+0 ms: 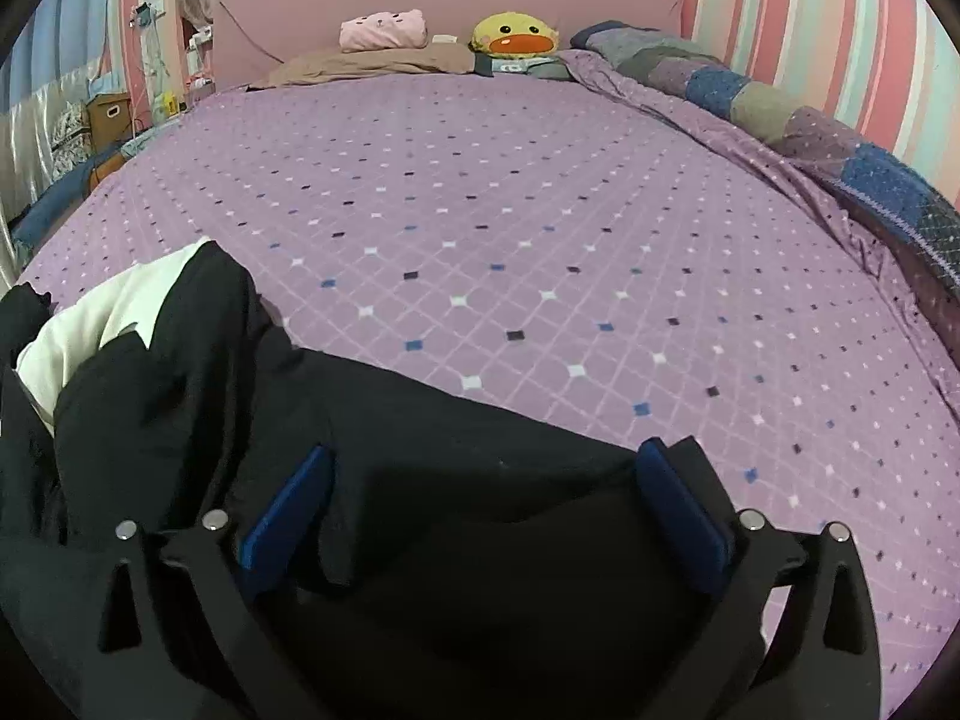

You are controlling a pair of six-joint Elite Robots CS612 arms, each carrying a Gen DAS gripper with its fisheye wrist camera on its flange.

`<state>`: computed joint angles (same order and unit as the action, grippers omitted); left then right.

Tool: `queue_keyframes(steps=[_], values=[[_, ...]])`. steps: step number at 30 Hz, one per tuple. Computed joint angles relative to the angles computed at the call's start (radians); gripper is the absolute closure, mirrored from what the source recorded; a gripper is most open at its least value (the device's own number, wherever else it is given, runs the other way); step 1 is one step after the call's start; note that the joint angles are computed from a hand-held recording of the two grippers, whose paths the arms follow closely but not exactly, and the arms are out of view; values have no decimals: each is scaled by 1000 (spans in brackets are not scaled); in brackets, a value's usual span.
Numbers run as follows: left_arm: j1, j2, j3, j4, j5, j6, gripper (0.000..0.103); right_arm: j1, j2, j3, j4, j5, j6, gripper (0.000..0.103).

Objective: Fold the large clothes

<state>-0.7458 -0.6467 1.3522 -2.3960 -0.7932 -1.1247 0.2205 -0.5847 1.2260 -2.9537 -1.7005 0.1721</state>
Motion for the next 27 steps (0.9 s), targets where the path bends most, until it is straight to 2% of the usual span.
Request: queue_keyframes(steps=[4,7,9,11,13,15,17,19,22,27], values=[[8,16,-28,31,-17,4,3,-2,9,-20,30,16,6,1],[9,19,-59,109,-33,14,3,0,-20,3,49,24,-54,2],[8,12,-71,149,-41,37,3,-3,-65,76,-48,54,-109,2],[1,-10,-43,104,-21,70,3,-7,-101,142,-125,77,-156,2],[1,-33,-19,76,-11,88,3,-12,-125,182,-149,102,-176,2],[24,-46,-11,50,-83,127,3,-15,-141,214,-161,119,-191,2],[51,-42,-31,89,-145,146,3,-12,-145,227,-161,102,-209,2],[67,-31,-60,157,-142,154,3,-7,-140,221,-144,80,-228,2],[85,-15,-86,203,-114,184,3,-7,-132,204,-109,74,-239,2],[106,36,-160,269,-126,270,3,-13,-121,170,-42,105,-245,2]])
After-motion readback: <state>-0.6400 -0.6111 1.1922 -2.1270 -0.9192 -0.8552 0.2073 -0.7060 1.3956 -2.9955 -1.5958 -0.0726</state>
